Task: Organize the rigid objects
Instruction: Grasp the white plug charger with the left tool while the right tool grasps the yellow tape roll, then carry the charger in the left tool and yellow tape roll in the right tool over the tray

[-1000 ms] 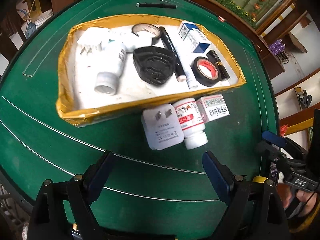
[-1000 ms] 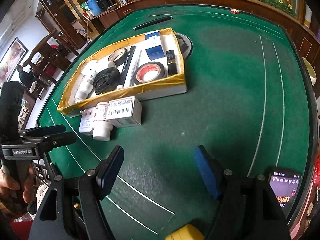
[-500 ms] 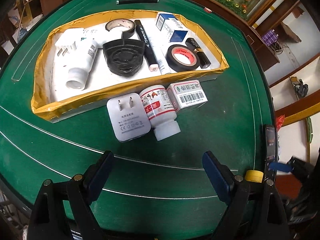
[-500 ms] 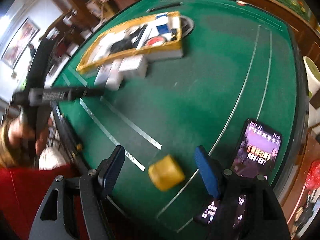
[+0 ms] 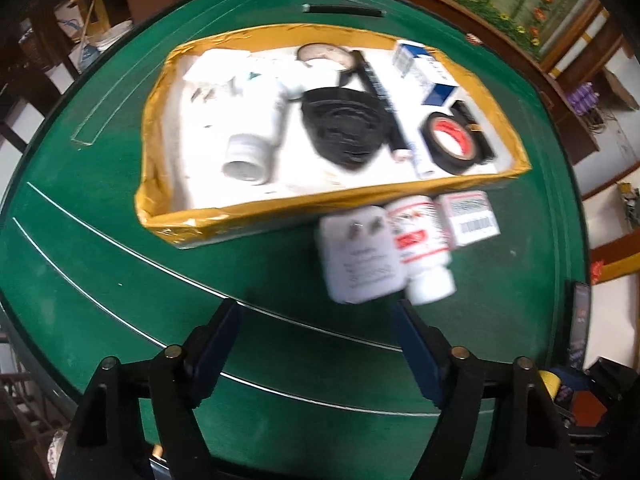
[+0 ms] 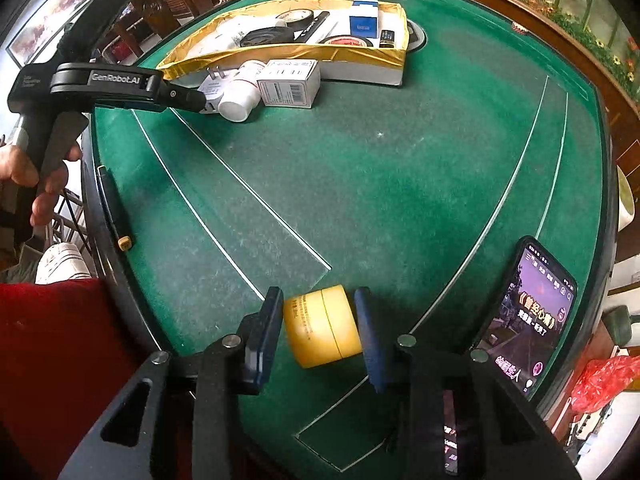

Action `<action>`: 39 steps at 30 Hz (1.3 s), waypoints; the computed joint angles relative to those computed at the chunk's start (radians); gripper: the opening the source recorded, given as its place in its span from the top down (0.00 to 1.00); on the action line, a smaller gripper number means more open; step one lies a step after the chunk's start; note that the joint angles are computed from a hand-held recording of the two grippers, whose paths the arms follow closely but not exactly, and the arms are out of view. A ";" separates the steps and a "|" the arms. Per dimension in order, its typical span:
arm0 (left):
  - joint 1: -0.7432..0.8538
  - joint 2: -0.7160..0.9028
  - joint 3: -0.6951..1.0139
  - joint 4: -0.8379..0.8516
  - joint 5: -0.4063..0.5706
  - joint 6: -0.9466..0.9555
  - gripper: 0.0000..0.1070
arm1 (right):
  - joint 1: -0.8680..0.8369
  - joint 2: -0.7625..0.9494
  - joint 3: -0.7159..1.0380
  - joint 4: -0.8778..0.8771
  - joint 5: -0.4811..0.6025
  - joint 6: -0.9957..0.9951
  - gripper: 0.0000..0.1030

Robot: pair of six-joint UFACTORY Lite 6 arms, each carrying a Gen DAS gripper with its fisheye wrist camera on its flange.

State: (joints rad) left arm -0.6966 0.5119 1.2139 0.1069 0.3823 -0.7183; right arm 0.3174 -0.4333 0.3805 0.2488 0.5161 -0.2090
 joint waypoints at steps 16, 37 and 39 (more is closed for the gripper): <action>-0.040 0.175 0.225 0.060 0.069 -0.023 0.50 | 0.067 0.069 0.048 -0.049 -0.059 0.139 0.66; 0.022 -0.078 -0.130 -0.140 -0.035 0.184 0.54 | 0.067 0.344 0.245 0.098 -0.187 0.010 0.67; 0.021 -0.065 -0.113 -0.122 -0.031 0.174 0.51 | 0.075 0.353 0.250 0.069 -0.192 0.036 0.67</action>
